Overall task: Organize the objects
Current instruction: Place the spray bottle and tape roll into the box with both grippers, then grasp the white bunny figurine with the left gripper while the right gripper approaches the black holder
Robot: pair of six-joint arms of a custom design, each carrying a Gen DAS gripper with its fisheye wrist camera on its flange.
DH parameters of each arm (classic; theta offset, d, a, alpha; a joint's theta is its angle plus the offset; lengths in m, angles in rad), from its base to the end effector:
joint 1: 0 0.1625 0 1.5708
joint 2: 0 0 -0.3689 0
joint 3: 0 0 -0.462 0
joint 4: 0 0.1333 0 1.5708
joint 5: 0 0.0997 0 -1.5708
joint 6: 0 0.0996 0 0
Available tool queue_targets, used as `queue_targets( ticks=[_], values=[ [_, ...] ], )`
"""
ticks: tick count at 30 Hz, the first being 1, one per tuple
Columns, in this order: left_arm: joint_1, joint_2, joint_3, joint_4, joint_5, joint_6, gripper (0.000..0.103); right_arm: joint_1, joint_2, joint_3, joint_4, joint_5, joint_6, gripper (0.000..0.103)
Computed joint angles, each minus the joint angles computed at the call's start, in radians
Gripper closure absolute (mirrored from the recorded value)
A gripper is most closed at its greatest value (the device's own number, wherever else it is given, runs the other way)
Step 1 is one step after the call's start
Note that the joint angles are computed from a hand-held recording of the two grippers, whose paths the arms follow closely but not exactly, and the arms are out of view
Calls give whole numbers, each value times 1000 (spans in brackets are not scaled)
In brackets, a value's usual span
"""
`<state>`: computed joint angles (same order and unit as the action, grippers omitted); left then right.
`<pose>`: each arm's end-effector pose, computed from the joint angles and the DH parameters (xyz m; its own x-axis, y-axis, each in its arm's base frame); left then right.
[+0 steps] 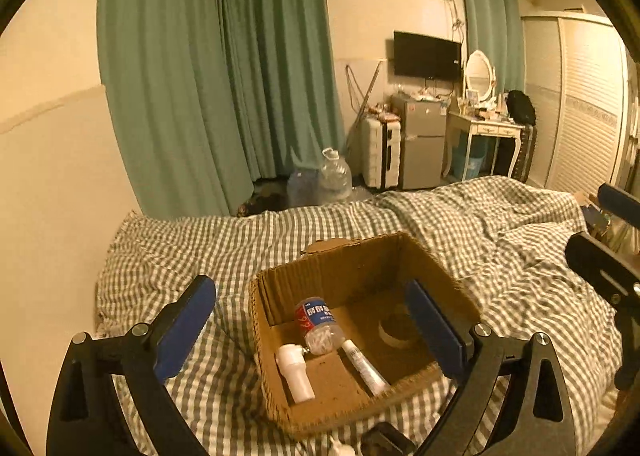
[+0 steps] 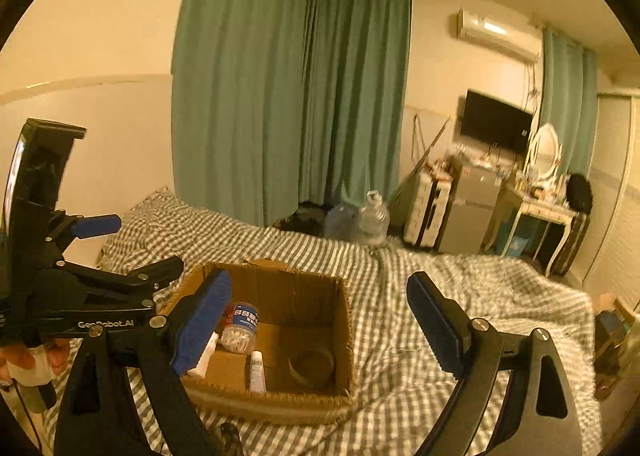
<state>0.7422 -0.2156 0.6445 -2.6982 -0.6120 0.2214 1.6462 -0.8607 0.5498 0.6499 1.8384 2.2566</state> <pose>-0.5134 -0.7624 0.0696 -0.6333 0.1797 -0.7527 0.7211 0.4901 -0.4897 0.1622 -0.7276 0.4576 -0.6015 -0.1452 0.7856 -0.7747 0.3462 -0.5292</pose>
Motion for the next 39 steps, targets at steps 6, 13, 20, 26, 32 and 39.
queue_targets(
  ticks=[6, 13, 20, 26, 32, 39],
  values=[
    [-47, -167, 288, -113, 48, -54, 3, 25, -253, 374, -154, 22, -25, 13],
    [-34, -310, 584, -165, 38, -199, 2, -26, -363, 627, -213, -4, 16, 13],
    [30, -276, 635, 14, 53, -326, 2, -109, -250, 579, -132, 3, 82, 13],
    [79, -198, 590, 150, 42, -430, 2, -162, -123, 489, -107, 81, 85, 13],
    [120, -122, 476, 341, -69, -505, 2, -188, -52, 405, -33, 116, 157, 13],
    [139, -72, 406, 331, -153, -479, 8, -193, -49, 398, -23, 123, 178, 13]
  ],
)
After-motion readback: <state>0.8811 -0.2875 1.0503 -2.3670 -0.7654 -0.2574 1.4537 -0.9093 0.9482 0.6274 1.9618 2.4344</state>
